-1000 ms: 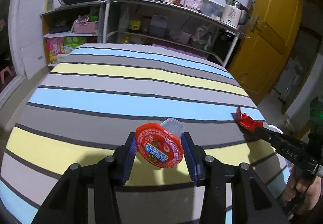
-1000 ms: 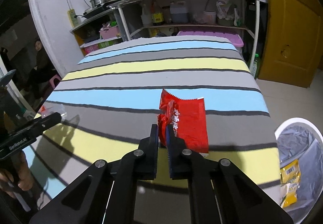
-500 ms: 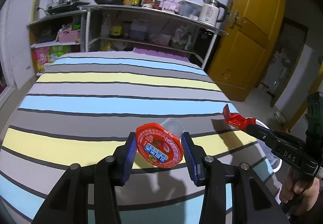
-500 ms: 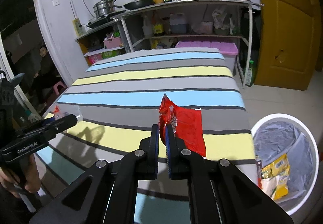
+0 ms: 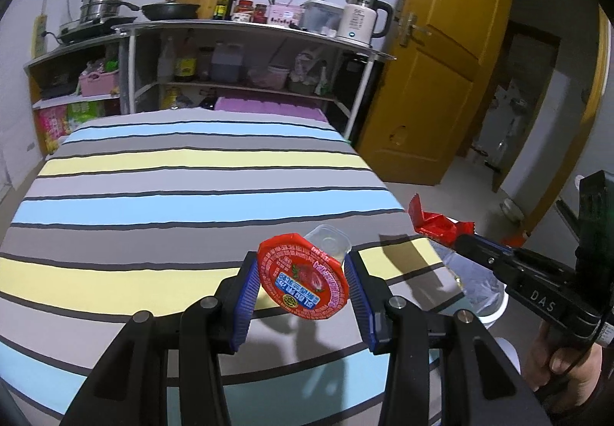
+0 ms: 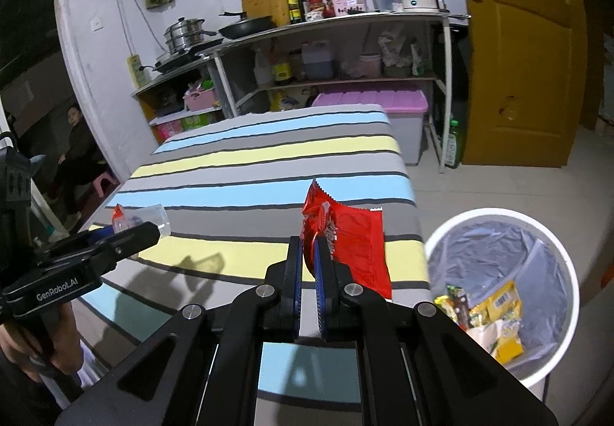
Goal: Collect trash
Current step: 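Carry the cup and chip bag over the bin with both tools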
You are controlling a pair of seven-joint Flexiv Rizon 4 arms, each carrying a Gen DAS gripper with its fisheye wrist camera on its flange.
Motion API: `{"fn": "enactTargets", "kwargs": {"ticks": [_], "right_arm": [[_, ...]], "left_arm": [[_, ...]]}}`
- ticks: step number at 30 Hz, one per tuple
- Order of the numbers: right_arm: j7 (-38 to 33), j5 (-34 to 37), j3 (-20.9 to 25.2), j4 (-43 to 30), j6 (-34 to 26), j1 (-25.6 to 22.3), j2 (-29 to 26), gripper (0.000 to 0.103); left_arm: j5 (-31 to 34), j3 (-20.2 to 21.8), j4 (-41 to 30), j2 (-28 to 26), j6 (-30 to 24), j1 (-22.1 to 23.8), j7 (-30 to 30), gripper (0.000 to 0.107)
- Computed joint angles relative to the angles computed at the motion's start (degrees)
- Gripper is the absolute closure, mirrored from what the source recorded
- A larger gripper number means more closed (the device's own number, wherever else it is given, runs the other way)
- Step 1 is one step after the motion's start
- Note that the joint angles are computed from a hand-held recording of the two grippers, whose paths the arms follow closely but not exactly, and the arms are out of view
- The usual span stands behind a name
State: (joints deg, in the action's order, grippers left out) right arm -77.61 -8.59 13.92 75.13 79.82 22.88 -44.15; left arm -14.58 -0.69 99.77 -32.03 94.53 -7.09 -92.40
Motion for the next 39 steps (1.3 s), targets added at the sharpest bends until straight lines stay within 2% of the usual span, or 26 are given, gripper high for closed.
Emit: {"fn": "enactTargets", "kwargs": {"ticks": [25, 28, 39], "right_arm": [[8.88, -1.97, -5.53, 10.28, 6.92, -3.38, 5.43, 0.097], [10.08, -2.22, -6.15, 11.28, 7.57, -3.74, 5.77, 0.097], [12.25, -2.45, -5.41, 12.25, 7.79, -6.31, 5.33, 0.097]], "left_arm": [[2.45, -0.89, -16.85, -8.41, -8.75, -6.01, 2.99, 0.062], [2.45, -2.03, -18.76, -9.69, -9.80, -5.98, 3.64, 0.062], [2.25, -4.17, -26.32, -14.55, -13.81, -7.05, 6.48, 0.062]]}}
